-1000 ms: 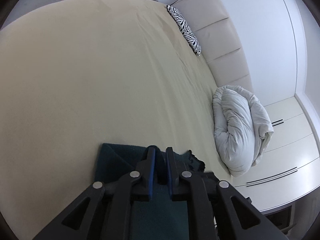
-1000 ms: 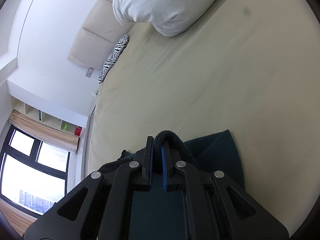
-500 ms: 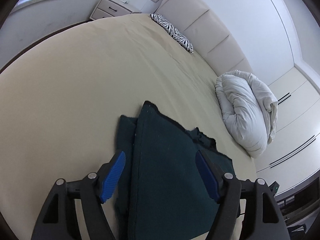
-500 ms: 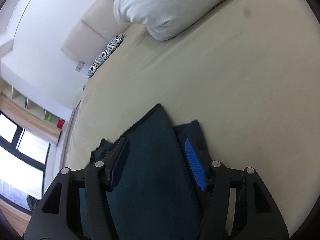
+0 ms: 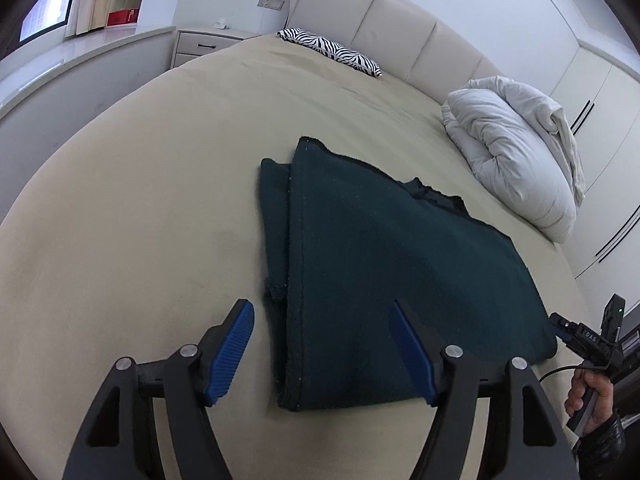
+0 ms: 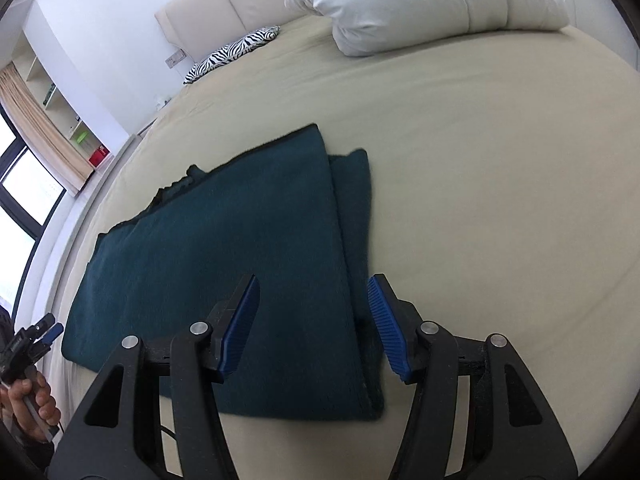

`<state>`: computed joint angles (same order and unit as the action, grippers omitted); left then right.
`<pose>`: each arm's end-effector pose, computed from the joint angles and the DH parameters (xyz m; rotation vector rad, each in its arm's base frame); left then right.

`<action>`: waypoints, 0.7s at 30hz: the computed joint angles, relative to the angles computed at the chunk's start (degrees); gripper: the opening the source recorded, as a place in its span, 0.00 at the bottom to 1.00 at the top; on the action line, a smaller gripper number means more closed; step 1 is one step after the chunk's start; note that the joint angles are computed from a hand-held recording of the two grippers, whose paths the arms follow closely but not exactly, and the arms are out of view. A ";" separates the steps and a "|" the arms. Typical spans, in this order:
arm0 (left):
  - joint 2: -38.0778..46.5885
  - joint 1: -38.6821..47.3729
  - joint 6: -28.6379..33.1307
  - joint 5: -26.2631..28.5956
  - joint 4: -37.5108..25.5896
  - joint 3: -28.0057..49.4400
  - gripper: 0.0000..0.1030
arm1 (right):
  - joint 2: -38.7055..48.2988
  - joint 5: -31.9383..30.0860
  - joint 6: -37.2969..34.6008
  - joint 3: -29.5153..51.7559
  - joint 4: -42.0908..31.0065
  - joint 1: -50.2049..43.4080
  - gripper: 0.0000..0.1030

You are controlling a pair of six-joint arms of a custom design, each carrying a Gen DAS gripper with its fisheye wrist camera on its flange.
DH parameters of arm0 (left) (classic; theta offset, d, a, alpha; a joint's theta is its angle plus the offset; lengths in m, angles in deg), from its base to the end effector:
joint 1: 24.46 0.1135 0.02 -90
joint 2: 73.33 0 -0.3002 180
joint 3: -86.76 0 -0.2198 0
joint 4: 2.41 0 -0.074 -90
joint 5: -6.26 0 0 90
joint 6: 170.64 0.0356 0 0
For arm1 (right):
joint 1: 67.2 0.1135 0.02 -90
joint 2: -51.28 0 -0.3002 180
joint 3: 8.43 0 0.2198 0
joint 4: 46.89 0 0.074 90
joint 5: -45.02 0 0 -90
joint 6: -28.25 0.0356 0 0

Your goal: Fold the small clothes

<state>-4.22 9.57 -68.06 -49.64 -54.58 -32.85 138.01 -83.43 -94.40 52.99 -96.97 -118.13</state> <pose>0.1608 0.0845 0.2702 -0.2607 2.4104 -0.4325 0.1604 -0.1625 0.2207 0.2842 2.4634 0.4325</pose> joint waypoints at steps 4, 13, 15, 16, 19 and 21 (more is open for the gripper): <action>1.34 0.40 -0.19 0.12 1.65 -1.16 0.40 | -0.50 -0.46 -3.89 -0.86 -1.99 -1.84 0.50; -0.07 -0.43 -0.06 -1.79 3.67 -3.02 0.22 | -2.73 -1.98 -8.49 -0.73 -5.74 -5.14 0.50; -0.31 -0.83 -0.14 -1.85 3.49 -3.01 0.14 | -2.60 -1.65 -8.36 -0.66 -5.82 -5.20 0.50; -0.70 -1.29 -0.14 -2.30 3.61 -3.10 0.11 | -2.66 -1.58 -8.57 -0.77 -5.85 -5.51 0.50; -1.17 -2.41 -0.67 -3.24 4.25 -3.33 0.07 | -3.42 -1.73 -10.50 -1.00 -6.62 -5.92 0.45; -1.25 -2.41 -0.74 -3.27 4.41 -3.44 0.07 | -3.98 -0.92 -10.03 -1.63 -5.27 -4.98 0.42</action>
